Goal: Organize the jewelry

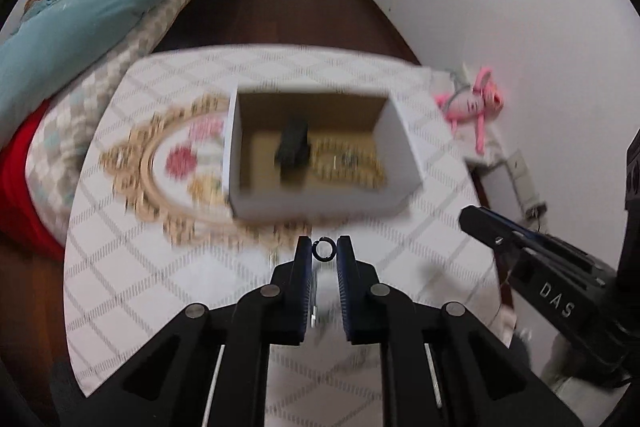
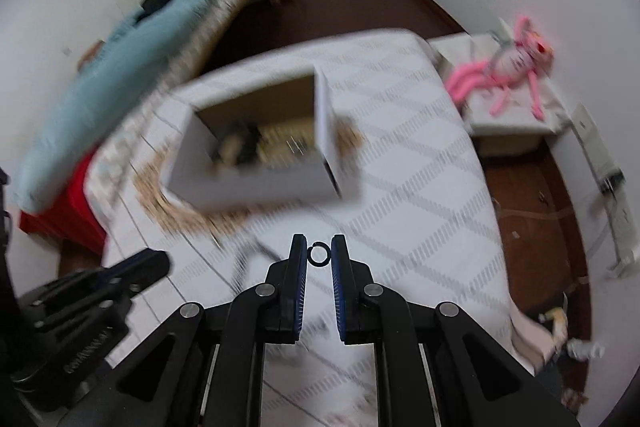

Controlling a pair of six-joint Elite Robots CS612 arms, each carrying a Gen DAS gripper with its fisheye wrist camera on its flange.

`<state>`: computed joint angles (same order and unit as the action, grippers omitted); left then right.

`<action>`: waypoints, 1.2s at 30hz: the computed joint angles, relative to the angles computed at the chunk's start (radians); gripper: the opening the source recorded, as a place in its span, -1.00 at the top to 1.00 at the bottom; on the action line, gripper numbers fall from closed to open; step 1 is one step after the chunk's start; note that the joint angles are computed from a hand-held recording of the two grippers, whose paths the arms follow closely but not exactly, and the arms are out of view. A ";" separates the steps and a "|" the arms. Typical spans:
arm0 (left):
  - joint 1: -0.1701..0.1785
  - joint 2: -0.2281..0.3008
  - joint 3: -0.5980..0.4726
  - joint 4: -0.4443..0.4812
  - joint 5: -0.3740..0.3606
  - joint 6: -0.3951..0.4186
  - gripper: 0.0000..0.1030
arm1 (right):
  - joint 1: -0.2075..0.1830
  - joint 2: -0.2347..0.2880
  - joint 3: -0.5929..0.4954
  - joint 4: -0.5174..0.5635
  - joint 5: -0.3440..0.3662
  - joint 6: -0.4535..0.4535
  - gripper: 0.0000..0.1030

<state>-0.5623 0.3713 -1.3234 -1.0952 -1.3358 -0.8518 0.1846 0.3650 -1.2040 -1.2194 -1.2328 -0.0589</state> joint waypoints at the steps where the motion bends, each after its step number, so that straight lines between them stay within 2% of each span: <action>1: 0.008 -0.010 0.020 -0.014 0.001 0.007 0.81 | 0.002 -0.021 0.041 -0.029 0.016 0.001 0.75; 4: 0.042 -0.046 0.100 -0.045 -0.010 0.032 0.81 | 0.014 -0.093 0.200 -0.124 0.038 0.000 0.75; 8: 0.082 -0.078 0.186 -0.062 -0.046 0.049 0.81 | 0.030 -0.193 0.423 -0.200 0.040 -0.033 0.75; 13: 0.107 -0.110 0.262 -0.024 -0.077 0.043 0.75 | 0.052 -0.330 0.727 -0.281 -0.009 -0.090 0.74; 16: 0.118 -0.119 0.288 -0.016 -0.101 0.042 0.63 | 0.057 -0.404 0.885 -0.310 -0.033 -0.124 0.71; 17: 0.118 -0.123 0.294 -0.015 -0.094 0.046 0.57 | 0.057 -0.410 0.899 -0.309 -0.043 -0.132 0.65; 18: 0.116 -0.125 0.298 -0.013 -0.080 0.049 0.39 | 0.059 -0.408 0.898 -0.311 -0.055 -0.134 0.45; 19: 0.114 -0.128 0.300 -0.005 -0.058 0.047 0.06 | 0.060 -0.409 0.902 -0.317 -0.065 -0.133 0.19; 21: 0.109 -0.129 0.297 0.007 -0.019 0.035 -0.28 | 0.057 -0.409 0.901 -0.317 -0.070 -0.128 0.06; 23: 0.104 -0.129 0.293 0.018 0.024 0.028 -0.37 | 0.059 -0.393 0.866 -0.315 -0.097 -0.132 0.02; 24: 0.100 -0.131 0.293 0.040 0.055 0.020 -0.57 | 0.060 -0.381 0.841 -0.309 -0.116 -0.136 -0.12; 25: 0.098 -0.132 0.293 0.051 0.069 0.015 -0.84 | 0.062 -0.367 0.811 -0.304 -0.143 -0.139 -0.35; 26: 0.096 -0.126 0.283 0.059 0.083 0.006 -0.94 | 0.064 -0.360 0.796 -0.301 -0.166 -0.141 -0.50; 27: 0.095 -0.120 0.270 0.062 0.091 0.002 -1.00 | 0.066 -0.349 0.774 -0.296 -0.189 -0.145 -0.80; 28: 0.092 -0.113 0.258 0.070 0.103 -0.003 -1.00 | 0.068 -0.336 0.748 -0.286 -0.211 -0.149 -0.94; 31: 0.082 -0.093 0.224 0.099 0.132 -0.015 -1.00 | 0.074 -0.300 0.678 -0.269 -0.272 -0.158 -0.94; 36: 0.072 -0.076 0.195 0.142 0.134 -0.039 -1.00 | 0.076 -0.257 0.597 -0.225 -0.306 -0.151 -1.00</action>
